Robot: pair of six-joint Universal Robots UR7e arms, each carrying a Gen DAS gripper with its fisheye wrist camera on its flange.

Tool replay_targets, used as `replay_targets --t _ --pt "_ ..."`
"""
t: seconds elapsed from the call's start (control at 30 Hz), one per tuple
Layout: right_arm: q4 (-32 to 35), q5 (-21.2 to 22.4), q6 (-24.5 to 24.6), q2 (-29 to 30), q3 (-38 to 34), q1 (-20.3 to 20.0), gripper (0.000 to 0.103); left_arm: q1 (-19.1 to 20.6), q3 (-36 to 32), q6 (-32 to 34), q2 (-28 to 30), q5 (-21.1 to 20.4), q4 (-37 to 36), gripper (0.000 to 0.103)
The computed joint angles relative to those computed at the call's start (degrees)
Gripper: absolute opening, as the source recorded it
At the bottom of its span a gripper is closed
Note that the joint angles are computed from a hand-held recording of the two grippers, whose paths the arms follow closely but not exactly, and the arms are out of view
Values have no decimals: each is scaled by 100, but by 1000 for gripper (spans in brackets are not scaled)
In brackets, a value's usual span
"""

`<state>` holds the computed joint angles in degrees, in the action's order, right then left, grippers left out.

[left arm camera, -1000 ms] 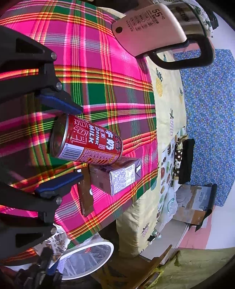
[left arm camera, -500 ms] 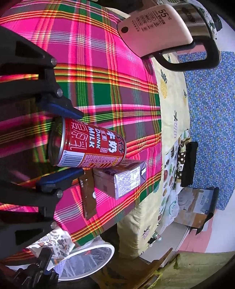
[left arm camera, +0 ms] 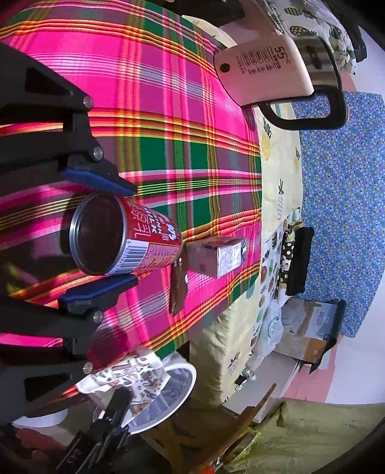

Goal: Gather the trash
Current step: 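Carry the paper cup and red can over the white bin with both tools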

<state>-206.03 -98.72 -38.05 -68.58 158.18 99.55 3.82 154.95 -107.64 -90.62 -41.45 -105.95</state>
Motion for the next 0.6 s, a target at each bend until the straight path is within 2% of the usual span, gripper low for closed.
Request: replay_targets --t 0.17,0.4,0.53,0.6 --pt "18 4 -12 -162 103 -19 8 -412 103 -329 -6 -333 36 56" --pt "134 20 -27 -330 186 -85 9 -840 301 -352 82 -968 -459 56" --pt "122 44 -41 -340 208 -107 9 -847 252 -223 176 -988 -548 58" --pt "107 44 -49 -343 217 -109 9 -734 229 -35 230 -940 -692 64"
